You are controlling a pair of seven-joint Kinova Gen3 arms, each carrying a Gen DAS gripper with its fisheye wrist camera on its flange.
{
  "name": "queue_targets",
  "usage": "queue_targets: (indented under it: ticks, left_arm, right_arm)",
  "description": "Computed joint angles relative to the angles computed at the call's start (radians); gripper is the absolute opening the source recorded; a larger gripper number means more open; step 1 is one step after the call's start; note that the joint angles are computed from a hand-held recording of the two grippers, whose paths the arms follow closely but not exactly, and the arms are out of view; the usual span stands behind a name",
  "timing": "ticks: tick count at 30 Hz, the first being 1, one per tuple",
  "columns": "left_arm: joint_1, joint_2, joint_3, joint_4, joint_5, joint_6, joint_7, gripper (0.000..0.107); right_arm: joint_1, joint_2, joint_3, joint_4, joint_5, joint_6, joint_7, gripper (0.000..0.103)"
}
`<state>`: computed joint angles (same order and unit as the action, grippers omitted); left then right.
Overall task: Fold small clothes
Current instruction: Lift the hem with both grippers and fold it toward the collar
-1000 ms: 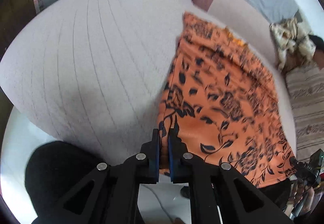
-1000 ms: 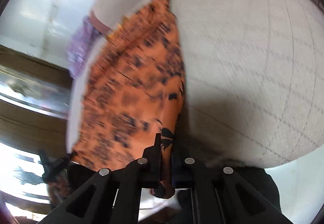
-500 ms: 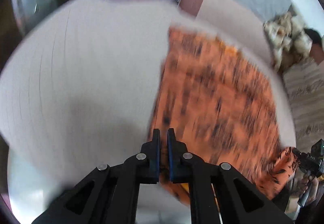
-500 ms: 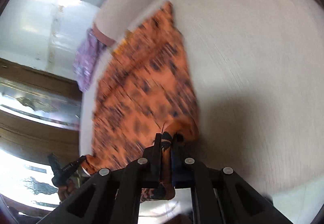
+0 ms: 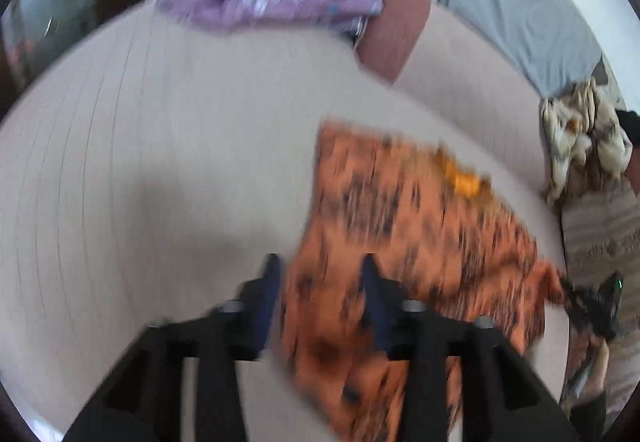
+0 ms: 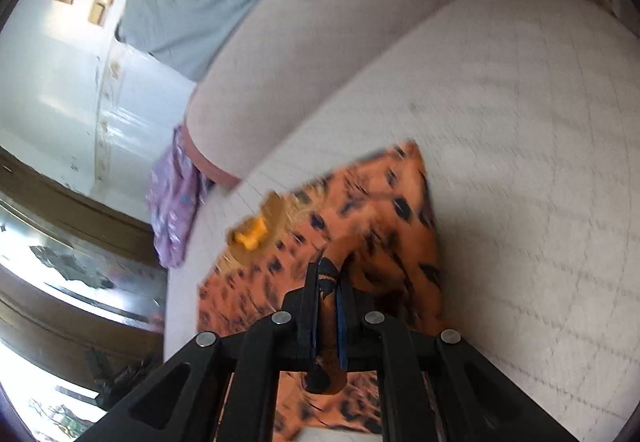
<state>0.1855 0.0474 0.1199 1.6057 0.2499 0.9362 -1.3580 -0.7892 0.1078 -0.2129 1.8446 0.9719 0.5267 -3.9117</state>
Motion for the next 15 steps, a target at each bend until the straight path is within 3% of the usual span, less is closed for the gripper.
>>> queue_targets:
  ticks: [3,6,8,12,15]
  left_arm:
    - [0.046,-0.090,-0.042,0.139,0.088,0.057,-0.033,0.046]
    - [0.038,-0.146,0.000,0.253,0.173,0.029,-0.069,0.059]
    - [0.058,-0.140,0.019,0.279,0.200,0.027,-0.063,0.059]
    - [0.112,-0.127,0.088,0.281,0.130,-0.050,0.045,0.059]
    - [0.143,-0.101,0.125,0.242,0.049,-0.029,0.126,0.057]
  right_arm:
    - [-0.010,-0.024,-0.016,0.054,-0.006,-0.003,-0.020,0.007]
    - [0.002,-0.036,-0.036,0.075,-0.024,-0.007,-0.015,0.007]
    - [-0.001,-0.039,-0.045,0.065,-0.049,0.010,0.020,0.007]
    - [-0.009,-0.036,-0.062,0.027,-0.081,0.051,0.067,0.007]
    - [-0.025,-0.028,-0.069,0.002,-0.097,0.077,0.085,0.007]
